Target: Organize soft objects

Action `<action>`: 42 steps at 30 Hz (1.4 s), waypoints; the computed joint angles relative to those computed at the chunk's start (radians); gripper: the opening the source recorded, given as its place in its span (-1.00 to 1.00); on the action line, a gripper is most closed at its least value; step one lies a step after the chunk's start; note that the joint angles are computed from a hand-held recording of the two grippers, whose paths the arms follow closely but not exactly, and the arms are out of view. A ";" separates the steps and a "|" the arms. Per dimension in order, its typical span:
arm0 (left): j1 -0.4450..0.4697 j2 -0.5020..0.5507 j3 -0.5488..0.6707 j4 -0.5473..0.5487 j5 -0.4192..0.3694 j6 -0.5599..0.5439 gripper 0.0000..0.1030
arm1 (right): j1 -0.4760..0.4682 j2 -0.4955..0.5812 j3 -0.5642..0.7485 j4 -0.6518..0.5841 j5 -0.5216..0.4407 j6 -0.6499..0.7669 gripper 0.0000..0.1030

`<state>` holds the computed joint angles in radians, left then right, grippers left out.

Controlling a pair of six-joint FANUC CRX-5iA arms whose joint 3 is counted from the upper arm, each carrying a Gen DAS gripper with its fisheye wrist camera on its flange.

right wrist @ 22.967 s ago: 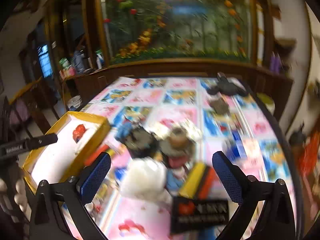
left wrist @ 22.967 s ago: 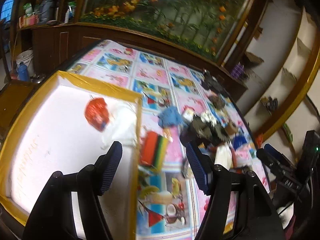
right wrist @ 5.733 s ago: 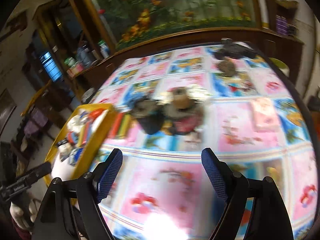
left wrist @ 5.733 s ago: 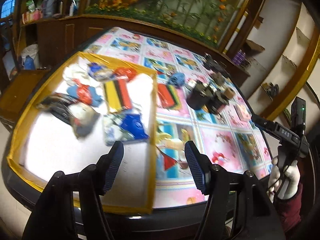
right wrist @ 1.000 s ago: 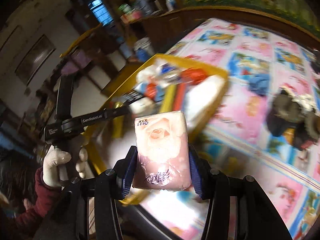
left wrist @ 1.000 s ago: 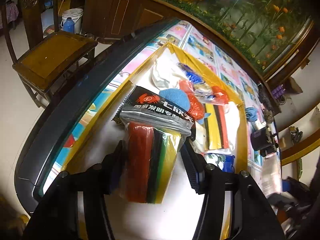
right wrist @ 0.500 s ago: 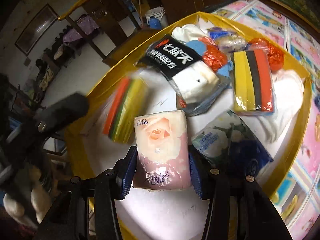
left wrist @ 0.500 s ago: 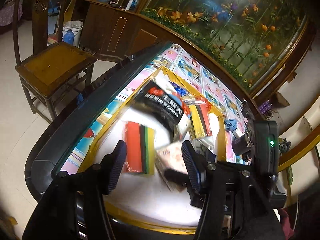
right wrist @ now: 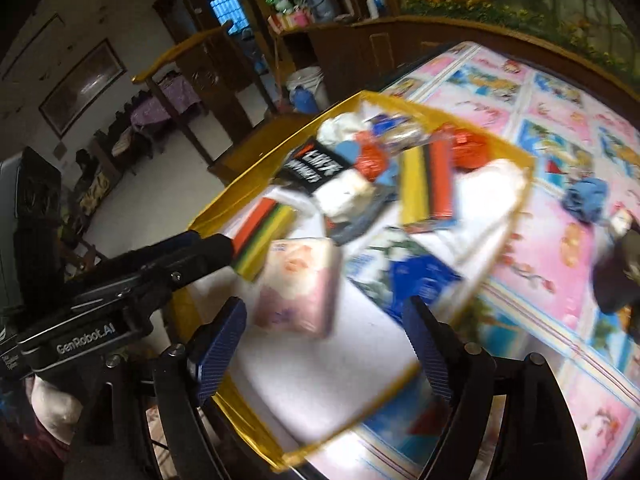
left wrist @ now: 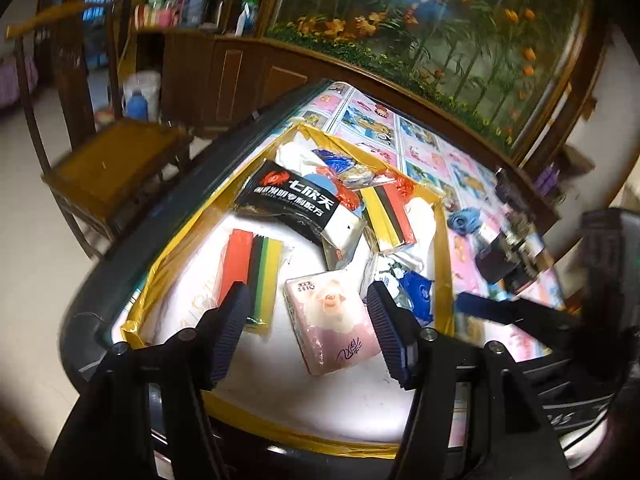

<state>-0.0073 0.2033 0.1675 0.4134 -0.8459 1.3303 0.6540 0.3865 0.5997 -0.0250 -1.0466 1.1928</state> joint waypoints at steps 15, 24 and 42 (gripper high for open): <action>-0.217 -0.008 0.119 -0.367 -0.061 0.080 0.16 | -0.039 -0.382 -0.574 0.210 0.231 -0.342 0.62; -0.286 0.013 0.170 -0.444 -0.110 0.105 0.16 | -0.042 -0.473 -0.688 0.261 0.259 -0.421 0.65; -0.209 0.100 0.155 -0.077 -0.186 -0.019 0.16 | -0.229 -0.590 -0.799 0.316 0.330 -0.572 0.73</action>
<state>-0.2162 0.3028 0.3227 0.3359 -1.0314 1.3109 0.4255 -0.2039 -0.1997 0.2908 -0.7166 0.6210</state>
